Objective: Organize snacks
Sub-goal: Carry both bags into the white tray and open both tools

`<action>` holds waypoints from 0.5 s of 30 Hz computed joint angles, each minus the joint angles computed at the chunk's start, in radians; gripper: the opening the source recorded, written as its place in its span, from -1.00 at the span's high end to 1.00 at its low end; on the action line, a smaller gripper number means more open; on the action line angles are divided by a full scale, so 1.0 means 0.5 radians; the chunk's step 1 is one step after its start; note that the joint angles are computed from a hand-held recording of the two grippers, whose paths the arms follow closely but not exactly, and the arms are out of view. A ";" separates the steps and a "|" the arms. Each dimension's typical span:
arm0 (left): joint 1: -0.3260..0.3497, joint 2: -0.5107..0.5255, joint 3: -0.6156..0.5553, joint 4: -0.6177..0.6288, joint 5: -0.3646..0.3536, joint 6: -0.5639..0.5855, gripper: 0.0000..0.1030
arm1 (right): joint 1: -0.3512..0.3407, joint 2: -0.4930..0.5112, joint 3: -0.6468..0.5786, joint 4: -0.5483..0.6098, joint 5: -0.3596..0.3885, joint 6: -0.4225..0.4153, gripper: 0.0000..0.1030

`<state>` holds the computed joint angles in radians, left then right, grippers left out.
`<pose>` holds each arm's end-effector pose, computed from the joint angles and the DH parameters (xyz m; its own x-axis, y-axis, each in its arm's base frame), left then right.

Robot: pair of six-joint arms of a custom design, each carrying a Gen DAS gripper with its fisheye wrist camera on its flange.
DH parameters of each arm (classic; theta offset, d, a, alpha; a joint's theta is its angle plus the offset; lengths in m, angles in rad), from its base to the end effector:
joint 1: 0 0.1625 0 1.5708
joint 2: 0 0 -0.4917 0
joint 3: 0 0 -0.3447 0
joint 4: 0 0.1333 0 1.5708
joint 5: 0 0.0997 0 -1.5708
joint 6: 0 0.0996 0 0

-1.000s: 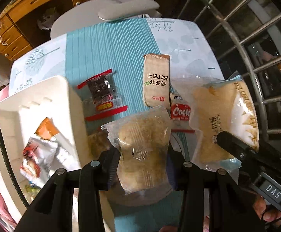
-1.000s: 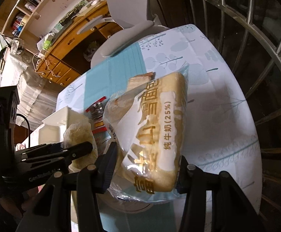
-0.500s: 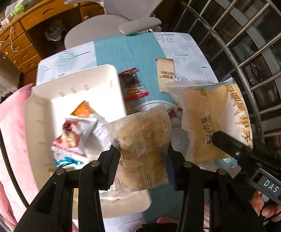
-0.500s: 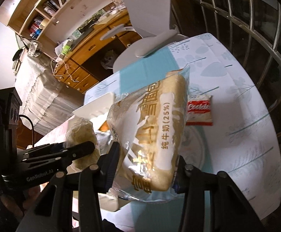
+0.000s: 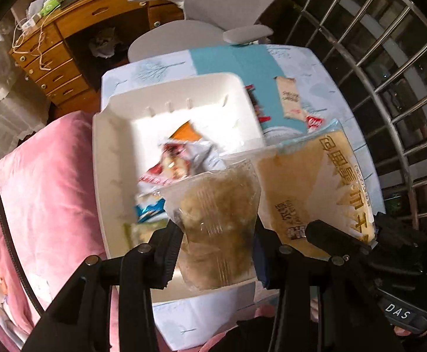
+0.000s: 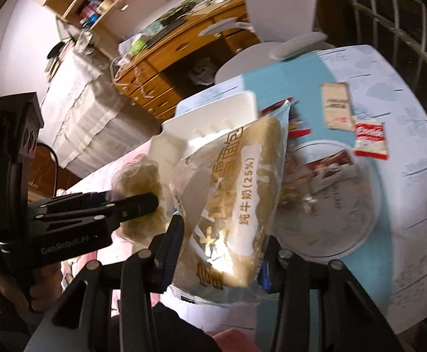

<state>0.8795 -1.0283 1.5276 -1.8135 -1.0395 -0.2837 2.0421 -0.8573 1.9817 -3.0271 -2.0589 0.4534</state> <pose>-0.2608 -0.6034 0.3102 -0.7316 0.4142 -0.5415 0.4290 0.8970 0.1065 0.3466 -0.4895 0.1727 -0.9578 0.1309 0.2558 -0.0108 0.8733 -0.4871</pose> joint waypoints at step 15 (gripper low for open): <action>0.147 -0.068 0.071 0.181 0.115 -0.140 -0.26 | 0.019 0.191 -0.030 -0.088 0.105 0.014 0.40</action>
